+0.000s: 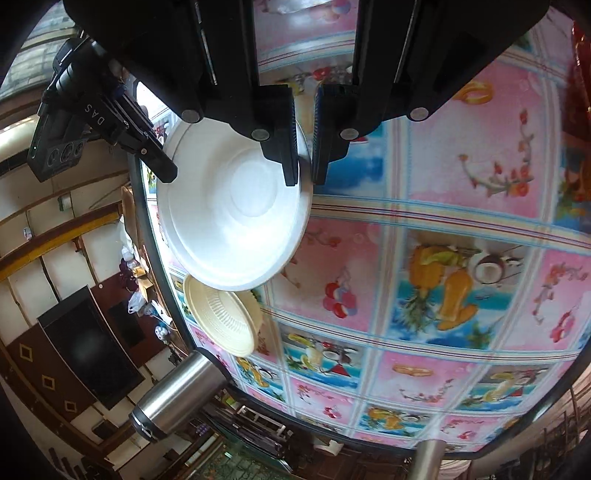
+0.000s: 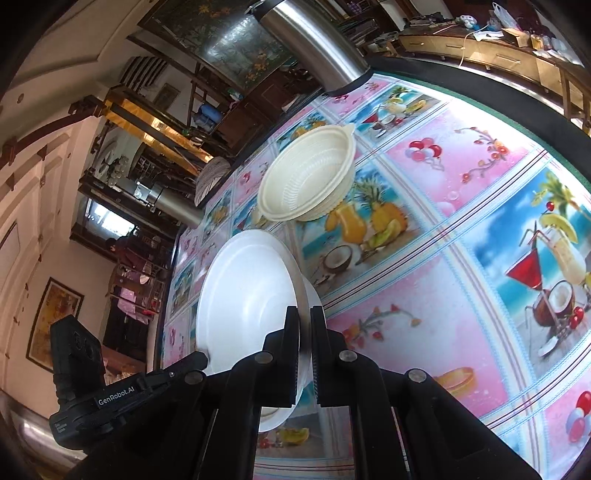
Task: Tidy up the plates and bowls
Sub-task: 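Carry the white bowl over to the plate stack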
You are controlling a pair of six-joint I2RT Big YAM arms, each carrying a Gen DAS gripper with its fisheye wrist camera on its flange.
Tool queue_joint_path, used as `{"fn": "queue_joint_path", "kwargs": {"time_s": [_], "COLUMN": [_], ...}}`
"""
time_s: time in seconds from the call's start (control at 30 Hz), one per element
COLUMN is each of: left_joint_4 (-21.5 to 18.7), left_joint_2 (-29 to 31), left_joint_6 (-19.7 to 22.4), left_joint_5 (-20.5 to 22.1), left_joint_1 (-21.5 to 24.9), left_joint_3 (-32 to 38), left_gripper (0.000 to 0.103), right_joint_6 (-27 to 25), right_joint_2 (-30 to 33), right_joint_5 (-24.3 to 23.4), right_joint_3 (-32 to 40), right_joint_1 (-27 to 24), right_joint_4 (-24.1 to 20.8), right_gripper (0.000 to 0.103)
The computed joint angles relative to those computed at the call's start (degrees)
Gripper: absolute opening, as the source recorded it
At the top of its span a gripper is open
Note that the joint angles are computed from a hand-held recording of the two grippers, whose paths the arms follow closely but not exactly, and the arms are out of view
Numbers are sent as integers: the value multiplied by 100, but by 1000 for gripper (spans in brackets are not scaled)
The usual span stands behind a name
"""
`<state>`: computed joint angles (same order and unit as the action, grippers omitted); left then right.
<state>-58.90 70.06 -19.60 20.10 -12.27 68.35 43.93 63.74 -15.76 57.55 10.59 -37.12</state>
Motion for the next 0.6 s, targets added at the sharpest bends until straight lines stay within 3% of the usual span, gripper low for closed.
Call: {"fn": "queue_joint_path", "kwargs": {"time_s": [0.3,0.6], "left_joint_4": [-328,-805], "left_joint_2": [-1302,-2036], "left_joint_6": [471,1241], "left_joint_5": [-248,209], "left_joint_1": [1218,3114], "left_joint_3": [-595,-761], "left_gripper": [6,7], "right_joint_6": [132,-17], "right_joint_2": [208,838], "right_joint_5": [338,528], "right_joint_3": [531,1361], "right_joint_1": [1437,2597], "right_joint_4": [105,105], "right_gripper": [6,6]}}
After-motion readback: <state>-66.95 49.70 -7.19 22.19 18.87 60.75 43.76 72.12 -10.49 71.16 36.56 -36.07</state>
